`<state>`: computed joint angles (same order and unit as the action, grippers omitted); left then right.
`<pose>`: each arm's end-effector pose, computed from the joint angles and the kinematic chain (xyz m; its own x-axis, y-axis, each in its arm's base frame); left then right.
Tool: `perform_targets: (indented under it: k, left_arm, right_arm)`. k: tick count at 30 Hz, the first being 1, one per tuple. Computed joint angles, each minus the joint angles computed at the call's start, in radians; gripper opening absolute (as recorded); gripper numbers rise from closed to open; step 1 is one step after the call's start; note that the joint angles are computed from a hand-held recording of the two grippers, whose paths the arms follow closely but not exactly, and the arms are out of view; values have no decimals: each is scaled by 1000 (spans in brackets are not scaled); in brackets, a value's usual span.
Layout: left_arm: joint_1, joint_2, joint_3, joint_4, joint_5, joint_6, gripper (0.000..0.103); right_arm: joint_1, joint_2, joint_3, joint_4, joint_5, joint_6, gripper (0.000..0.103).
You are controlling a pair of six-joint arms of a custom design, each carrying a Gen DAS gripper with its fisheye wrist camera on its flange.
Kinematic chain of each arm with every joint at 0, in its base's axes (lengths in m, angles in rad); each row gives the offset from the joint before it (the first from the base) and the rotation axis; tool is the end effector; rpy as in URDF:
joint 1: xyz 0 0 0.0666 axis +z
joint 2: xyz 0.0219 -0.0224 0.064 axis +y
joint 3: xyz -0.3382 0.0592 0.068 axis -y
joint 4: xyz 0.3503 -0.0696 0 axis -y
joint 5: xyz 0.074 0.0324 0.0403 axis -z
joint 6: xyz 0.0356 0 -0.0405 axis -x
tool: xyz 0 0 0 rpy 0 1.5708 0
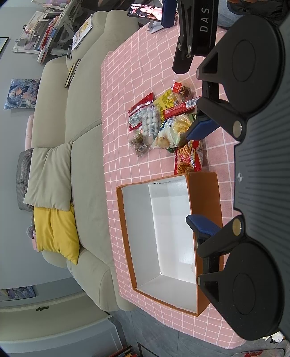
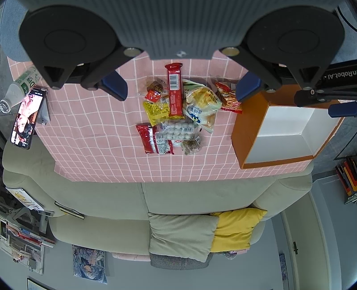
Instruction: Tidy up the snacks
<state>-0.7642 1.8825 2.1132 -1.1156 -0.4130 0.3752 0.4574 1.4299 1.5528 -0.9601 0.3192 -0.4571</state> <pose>0.4419 -0.4043 0.4291 -0.6848 0.1914 -0.7031 0.2142 0.9751 0.0569 0.4191 0.1934 0.4377 -0.6999 0.1226 -0.7037 0.0870 0.9925 0.0863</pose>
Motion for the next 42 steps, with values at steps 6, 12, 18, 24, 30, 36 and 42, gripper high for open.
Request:
perform_targets:
  k: [6, 12, 18, 24, 30, 36, 42]
  left_arm:
    - [-3, 4, 5, -5, -3, 3, 89]
    - [-3, 6, 7, -6, 0, 2, 89]
    - [1, 5, 5, -9, 4, 5, 89]
    - [3, 5, 8, -17, 5, 7, 89]
    - [8, 5, 10, -22, 9, 8, 89]
    - [12, 1, 6, -24, 12, 11, 89]
    - [15, -1, 5, -25, 12, 14, 89]
  right_arm:
    - [1, 0, -2, 3, 0, 0, 99]
    - [-1, 1, 0, 1, -1, 3, 99]
    - [-2, -4, -11, 7, -1, 9, 99]
    - [2, 5, 2, -4, 1, 10, 99]
    - [3, 7, 5, -7, 2, 10, 99]
    - [3, 7, 5, -6, 3, 14, 99]
    - [9, 9, 7, -1, 2, 25, 99]
